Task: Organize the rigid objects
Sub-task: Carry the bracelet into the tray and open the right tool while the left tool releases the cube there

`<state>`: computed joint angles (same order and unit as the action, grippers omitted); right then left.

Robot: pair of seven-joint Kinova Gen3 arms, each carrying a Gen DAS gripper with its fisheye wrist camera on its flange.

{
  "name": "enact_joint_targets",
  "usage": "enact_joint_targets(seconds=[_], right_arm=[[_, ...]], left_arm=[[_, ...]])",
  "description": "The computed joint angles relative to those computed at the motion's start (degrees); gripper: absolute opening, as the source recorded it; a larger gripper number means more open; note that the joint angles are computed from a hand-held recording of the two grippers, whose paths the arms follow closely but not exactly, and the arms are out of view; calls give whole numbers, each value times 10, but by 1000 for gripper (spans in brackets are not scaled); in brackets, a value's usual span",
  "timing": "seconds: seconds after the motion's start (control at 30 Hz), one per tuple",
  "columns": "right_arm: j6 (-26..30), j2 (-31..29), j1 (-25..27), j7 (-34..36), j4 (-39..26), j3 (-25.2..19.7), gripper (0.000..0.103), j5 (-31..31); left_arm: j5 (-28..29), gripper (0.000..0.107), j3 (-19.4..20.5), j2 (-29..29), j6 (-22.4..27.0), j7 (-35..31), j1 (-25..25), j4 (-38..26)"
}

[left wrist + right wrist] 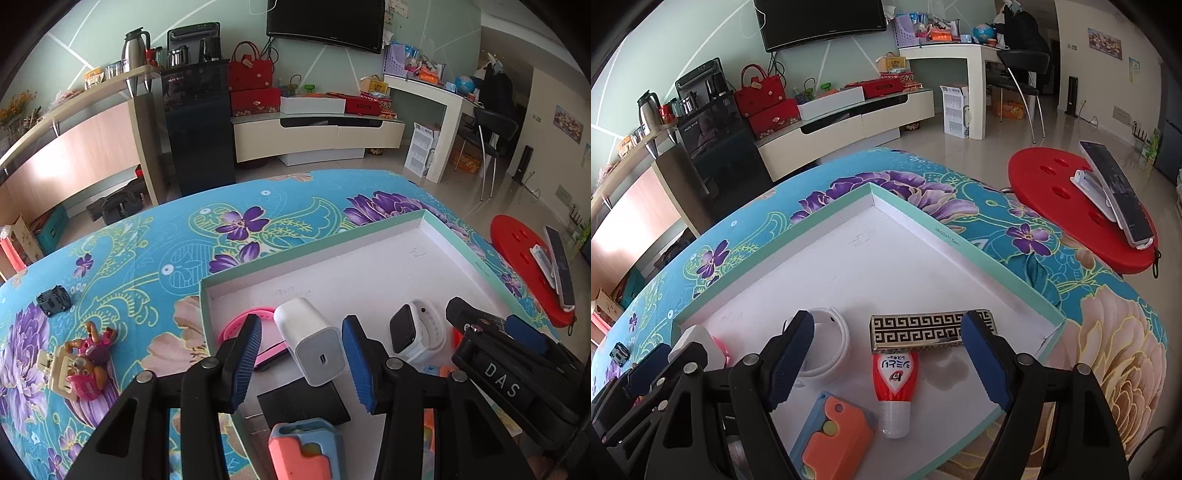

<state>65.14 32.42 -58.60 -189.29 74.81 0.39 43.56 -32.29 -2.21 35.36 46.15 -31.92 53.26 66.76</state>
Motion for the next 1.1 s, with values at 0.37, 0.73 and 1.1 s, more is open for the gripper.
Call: enact_joint_targets(seconds=[0.37,0.73,1.1], right_arm=[[-6,6,4,47,-22,-4,83,-23],[2,25,-1,100,-61,0,85,-40],[12,39,-17,133,-98,8,97,-43]], left_arm=[[-29,77,-8,-40,24,77,0,56],[-42,91,12,-68,57,135,-28,108],[-61,103,27,-101,100,206,-56,167]])
